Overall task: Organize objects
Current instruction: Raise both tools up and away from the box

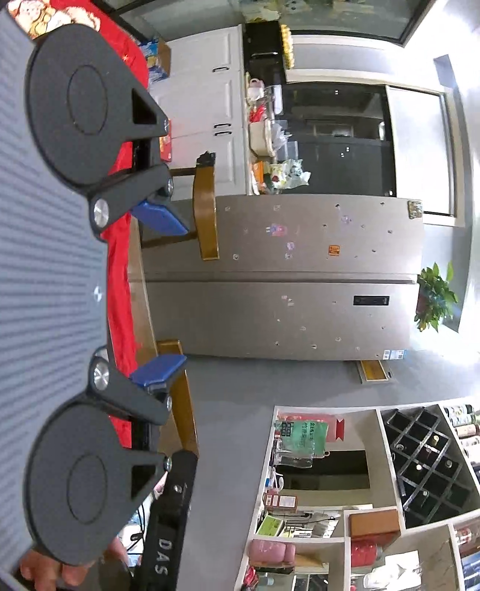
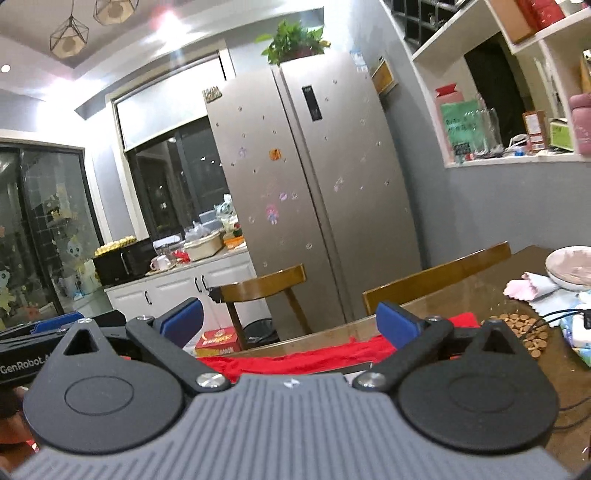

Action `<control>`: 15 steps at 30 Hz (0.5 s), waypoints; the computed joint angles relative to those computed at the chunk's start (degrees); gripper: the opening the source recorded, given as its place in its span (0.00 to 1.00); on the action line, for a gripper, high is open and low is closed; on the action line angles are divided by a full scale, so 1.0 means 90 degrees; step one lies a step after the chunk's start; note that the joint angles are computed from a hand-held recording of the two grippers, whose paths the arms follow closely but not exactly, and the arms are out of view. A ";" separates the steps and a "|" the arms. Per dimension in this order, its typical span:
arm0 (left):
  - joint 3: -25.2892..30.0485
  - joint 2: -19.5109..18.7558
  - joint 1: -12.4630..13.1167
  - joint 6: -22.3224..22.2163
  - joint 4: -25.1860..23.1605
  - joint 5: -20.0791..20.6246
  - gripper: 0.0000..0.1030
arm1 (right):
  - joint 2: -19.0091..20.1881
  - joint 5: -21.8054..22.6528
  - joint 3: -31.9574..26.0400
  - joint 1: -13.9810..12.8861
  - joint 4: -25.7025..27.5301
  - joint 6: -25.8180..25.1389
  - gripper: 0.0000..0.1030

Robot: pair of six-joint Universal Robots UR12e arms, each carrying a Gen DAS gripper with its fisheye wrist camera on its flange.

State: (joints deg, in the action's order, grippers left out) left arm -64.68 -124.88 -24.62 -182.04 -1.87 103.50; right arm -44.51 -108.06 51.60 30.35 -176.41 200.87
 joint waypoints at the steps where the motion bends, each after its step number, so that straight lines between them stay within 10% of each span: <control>1: -0.0094 0.0050 -0.0015 0.0014 0.0072 0.0000 0.74 | -0.0031 -0.0028 0.0074 0.0016 -0.0058 0.0019 1.00; 15: -0.1002 0.0308 -0.0087 -0.0418 0.0253 0.0155 0.80 | -0.0027 0.0081 0.0483 0.0058 -0.0040 0.0246 1.00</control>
State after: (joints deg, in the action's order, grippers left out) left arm -73.70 -122.11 -25.41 -185.79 0.40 104.89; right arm -44.75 -107.34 55.96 30.88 -176.77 203.09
